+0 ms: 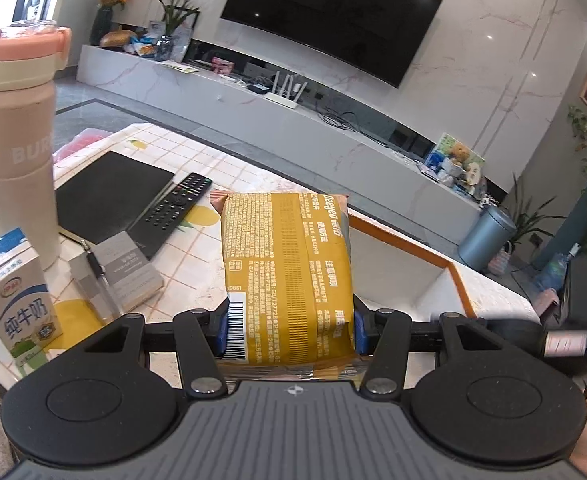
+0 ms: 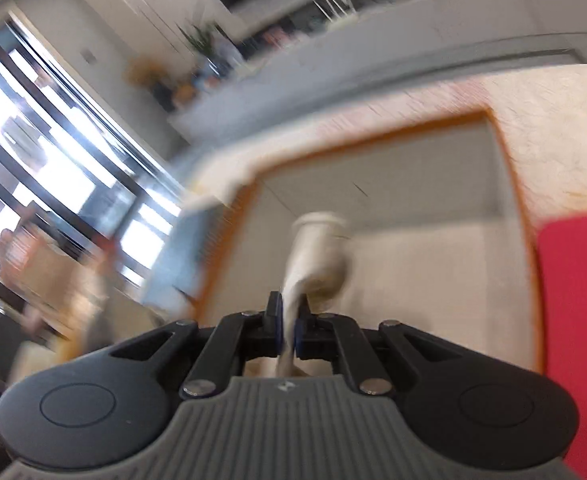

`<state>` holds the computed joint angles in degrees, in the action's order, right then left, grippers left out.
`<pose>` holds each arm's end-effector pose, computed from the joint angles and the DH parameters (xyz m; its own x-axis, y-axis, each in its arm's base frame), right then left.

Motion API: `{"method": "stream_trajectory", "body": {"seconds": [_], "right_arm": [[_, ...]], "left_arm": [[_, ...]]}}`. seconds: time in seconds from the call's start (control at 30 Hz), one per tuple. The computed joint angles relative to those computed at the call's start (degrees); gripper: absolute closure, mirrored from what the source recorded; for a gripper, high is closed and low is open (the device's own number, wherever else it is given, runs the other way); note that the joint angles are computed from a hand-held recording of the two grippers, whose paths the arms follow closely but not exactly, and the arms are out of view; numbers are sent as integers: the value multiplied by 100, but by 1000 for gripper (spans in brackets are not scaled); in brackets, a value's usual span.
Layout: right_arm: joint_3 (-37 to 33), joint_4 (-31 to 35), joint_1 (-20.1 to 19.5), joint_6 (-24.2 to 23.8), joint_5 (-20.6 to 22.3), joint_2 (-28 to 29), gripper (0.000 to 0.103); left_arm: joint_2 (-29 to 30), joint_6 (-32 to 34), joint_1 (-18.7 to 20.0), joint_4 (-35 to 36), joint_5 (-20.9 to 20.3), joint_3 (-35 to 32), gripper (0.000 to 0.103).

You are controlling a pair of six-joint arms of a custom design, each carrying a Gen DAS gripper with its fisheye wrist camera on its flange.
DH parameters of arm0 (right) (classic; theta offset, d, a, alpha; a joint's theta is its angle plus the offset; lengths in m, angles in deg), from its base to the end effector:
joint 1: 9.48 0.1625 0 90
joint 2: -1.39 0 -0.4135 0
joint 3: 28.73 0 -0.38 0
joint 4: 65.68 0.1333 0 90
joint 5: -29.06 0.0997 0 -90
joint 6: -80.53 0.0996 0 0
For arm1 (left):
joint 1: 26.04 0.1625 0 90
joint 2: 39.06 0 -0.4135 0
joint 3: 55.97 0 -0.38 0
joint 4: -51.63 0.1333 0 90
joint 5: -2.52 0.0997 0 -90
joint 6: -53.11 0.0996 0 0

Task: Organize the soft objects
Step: 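Carry the yellow packet with the left tool while the right tool carries the slipper to the box, then open the right tool to drop the slipper in the box while the left tool releases the packet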

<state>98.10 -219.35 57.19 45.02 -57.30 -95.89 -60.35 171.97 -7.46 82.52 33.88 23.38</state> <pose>-0.0367 -0.4377 0.3589 -0.9479 -0.1464 0.2830 -0.2736 0.8294 -0.4871 -0.3926 -0.3623 -0.0635 -0.9172 -0.0433 -0.3960 0.2992 0.5814 -0.7566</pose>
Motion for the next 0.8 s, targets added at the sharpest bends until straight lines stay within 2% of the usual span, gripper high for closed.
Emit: {"method": "stream_trajectory", "body": {"seconds": [0.13, 0.2, 0.23, 0.27, 0.3, 0.33, 0.43, 0.47, 0.53, 0.6, 0.67, 0.8], "right_arm": [[288, -1058, 222, -596, -901, 190, 98], [267, -1136, 251, -582, -975, 233, 94], [259, -1192, 275, -599, -1014, 257, 86], [258, -1232, 311, -660, -1077, 276, 73], [274, -1255, 341, -756, -1103, 283, 68], [313, -1333, 391, -834, -1150, 282, 58], [444, -1664, 551, -1160, -1409, 269, 51], [499, -1794, 597, -1257, -1513, 253, 42], [616, -2088, 639, -1490, -1675, 200, 29], [732, -2356, 605, -1720, -1674, 99, 29], [779, -2371, 487, -1747, -1520, -86, 29], [752, -1714, 60, -1489, -746, -603, 29]], "left_arm": [[25, -38, 9, 81, -5, -37, 42], [54, 16, 5, 104, 16, -83, 42], [65, 76, 8, 90, 25, -95, 42], [84, 139, 3, 85, 31, -115, 42], [104, 185, -6, 88, 30, -137, 42], [128, 232, -14, 85, 25, -159, 42], [195, 316, -37, 111, -13, -223, 42], [212, 331, -37, 120, -26, -242, 42], [252, 343, -36, 162, -31, -289, 42], [275, 378, -35, 169, -20, -317, 42], [250, 512, -31, 60, 27, -298, 42], [147, 1081, -42, -397, 245, -268, 42]]}}
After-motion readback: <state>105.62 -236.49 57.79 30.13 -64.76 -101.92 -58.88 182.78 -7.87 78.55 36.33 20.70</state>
